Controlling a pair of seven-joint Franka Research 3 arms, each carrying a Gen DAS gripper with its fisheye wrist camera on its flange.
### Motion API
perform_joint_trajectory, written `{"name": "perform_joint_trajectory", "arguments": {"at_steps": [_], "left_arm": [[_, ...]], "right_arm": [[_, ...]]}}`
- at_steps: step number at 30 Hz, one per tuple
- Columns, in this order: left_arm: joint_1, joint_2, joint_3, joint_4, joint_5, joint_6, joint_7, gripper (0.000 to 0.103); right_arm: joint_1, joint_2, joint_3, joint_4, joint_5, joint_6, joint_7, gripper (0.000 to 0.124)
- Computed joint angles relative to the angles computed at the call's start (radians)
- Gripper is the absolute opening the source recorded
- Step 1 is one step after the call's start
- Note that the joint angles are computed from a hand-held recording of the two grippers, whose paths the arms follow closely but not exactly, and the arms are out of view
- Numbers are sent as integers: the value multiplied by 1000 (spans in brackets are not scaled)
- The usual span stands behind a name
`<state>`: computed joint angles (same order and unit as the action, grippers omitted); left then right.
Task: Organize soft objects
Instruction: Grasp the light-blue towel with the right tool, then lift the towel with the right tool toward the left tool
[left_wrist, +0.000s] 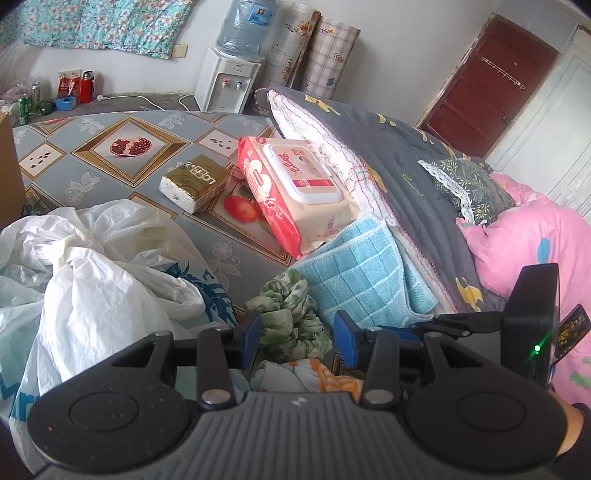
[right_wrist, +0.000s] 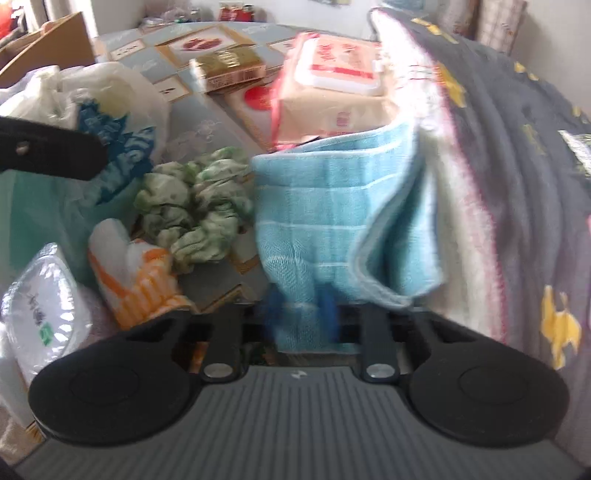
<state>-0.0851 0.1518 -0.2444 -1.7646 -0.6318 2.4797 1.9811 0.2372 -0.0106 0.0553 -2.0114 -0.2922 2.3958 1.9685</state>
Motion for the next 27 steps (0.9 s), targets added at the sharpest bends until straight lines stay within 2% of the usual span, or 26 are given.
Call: {"name": "perform_joint_trajectory", "arguments": {"at_steps": [2, 7, 10, 13, 22, 27], "left_arm": [[3, -13, 1, -11, -10, -4, 6, 44], [3, -65, 13, -57, -54, -11, 46, 45], [-3, -103, 28, -92, -82, -24, 70, 45], [-15, -152, 46, -141, -97, -32, 103, 45], [-61, -323, 130, -295, -131, -70, 185, 46], [-77, -387, 175, -350, -112, -87, 193, 47]], "right_arm": [[-13, -29, -13, -32, 93, 45, 11, 11], [-34, -126, -45, -151, 484, 212, -62, 10], [-7, -181, -69, -205, 743, 294, -169, 10], [42, -223, -93, -228, 972, 339, -302, 10], [172, -317, -123, -255, 1537, 301, -656, 10], [175, -345, -106, -271, 1716, 241, -763, 10]]}}
